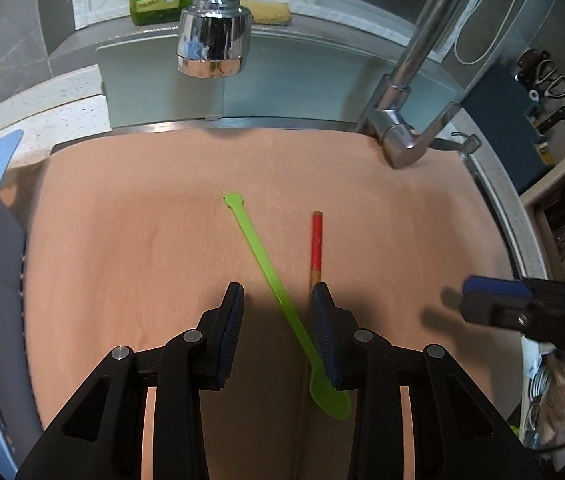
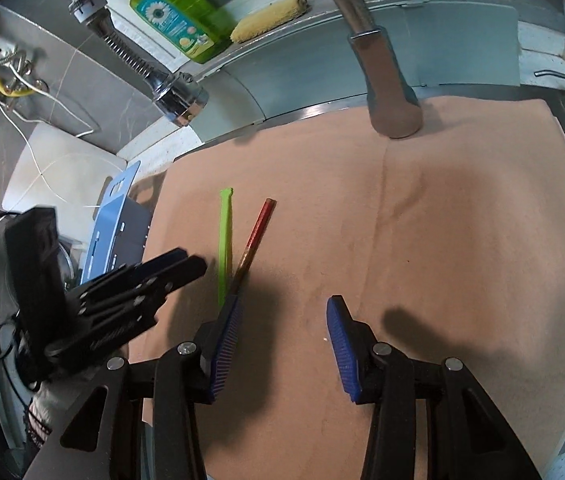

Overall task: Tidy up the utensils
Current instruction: 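Lower the left tool onto the green spoon while the right tool approaches the chopstick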

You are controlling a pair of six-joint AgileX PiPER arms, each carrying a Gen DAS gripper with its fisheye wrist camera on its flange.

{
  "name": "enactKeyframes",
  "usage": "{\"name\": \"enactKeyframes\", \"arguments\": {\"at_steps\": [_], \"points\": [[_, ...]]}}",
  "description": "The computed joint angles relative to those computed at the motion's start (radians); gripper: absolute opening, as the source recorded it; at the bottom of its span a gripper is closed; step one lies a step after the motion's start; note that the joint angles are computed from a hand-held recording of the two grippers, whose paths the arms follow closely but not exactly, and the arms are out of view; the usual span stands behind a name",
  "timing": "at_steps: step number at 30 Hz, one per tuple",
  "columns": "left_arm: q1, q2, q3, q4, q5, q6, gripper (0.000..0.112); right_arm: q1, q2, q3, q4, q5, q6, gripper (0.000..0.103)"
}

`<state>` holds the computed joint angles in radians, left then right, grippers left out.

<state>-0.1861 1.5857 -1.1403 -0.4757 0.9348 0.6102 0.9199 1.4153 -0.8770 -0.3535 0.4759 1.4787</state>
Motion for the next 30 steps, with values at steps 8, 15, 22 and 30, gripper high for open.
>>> {"name": "enactKeyframes", "arguments": {"at_steps": [8,15,22,30], "points": [[-0.054,0.051,-0.034,0.069,-0.013,-0.044,0.033,-0.024,0.021,0.001,0.054,-0.045,-0.019,0.039],[-0.086,0.055,-0.015,0.132,-0.048,-0.043,0.029,-0.047,0.037,-0.014,0.126,-0.056,-0.074,0.039],[-0.062,0.041,0.009,0.128,-0.043,-0.002,0.022,-0.084,0.095,-0.057,0.237,-0.066,-0.187,0.039],[0.005,0.041,0.012,0.090,0.011,0.053,0.021,-0.099,0.174,-0.125,0.347,-0.060,-0.285,0.038]]}}
